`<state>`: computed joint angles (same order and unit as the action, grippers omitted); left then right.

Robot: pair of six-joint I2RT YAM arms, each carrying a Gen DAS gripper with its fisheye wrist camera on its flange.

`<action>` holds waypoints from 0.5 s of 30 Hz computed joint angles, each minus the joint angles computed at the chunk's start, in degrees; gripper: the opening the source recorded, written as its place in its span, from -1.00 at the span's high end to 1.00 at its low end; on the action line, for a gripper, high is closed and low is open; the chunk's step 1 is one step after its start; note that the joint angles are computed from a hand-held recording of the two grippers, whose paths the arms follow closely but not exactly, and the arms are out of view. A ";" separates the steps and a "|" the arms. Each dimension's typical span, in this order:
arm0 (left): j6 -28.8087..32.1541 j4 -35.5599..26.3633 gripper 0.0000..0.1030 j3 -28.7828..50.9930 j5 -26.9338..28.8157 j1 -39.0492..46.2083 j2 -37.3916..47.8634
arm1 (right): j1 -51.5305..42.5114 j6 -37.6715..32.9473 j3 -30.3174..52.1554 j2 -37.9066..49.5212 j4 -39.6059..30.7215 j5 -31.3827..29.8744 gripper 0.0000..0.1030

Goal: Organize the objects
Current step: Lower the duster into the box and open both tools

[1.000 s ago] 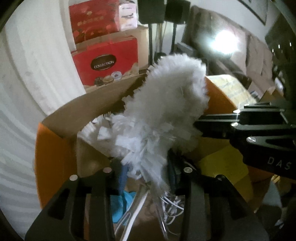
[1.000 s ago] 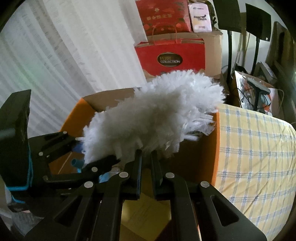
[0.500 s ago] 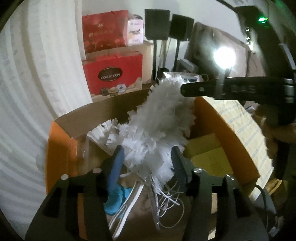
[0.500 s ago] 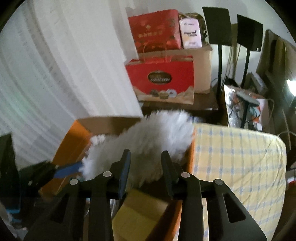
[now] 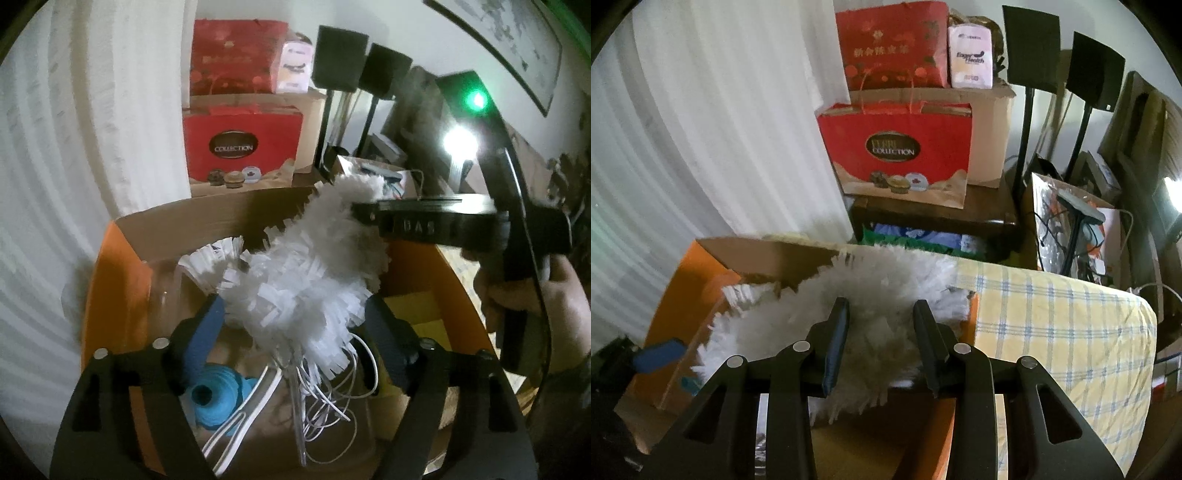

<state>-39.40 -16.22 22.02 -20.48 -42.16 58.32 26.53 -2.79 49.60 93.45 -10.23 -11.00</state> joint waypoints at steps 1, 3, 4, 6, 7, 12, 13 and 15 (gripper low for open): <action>-0.19 0.21 -0.58 -0.19 0.16 0.34 -0.27 | 0.24 -0.30 0.21 0.34 -0.37 0.36 0.29; -0.70 0.59 -0.63 -0.55 0.63 1.03 -0.60 | 0.92 -0.84 0.50 0.74 -1.00 1.55 0.29; -0.87 0.72 -0.67 -0.65 0.89 1.40 -0.68 | 1.34 -1.28 0.59 0.90 -1.41 2.32 0.29; -1.41 1.13 -0.75 -1.11 1.36 1.93 -1.25 | 1.85 -2.04 1.01 1.71 -2.60 3.07 0.29; -1.54 1.13 -0.76 -1.22 1.54 2.09 -1.49 | 2.05 -2.29 1.41 2.46 -3.34 3.07 0.31; -2.85 -0.52 -0.82 -1.05 0.60 0.90 -2.49 | 1.87 -3.29 1.45 2.67 -5.50 2.36 0.40; -3.29 -0.99 -0.83 -0.90 0.24 0.50 -2.61 | 1.59 -3.40 1.42 2.05 -6.34 1.82 0.40; -4.70 -2.23 -0.87 -0.61 -1.15 -0.78 -3.10 | 1.36 -3.32 0.52 0.17 -6.64 1.75 0.39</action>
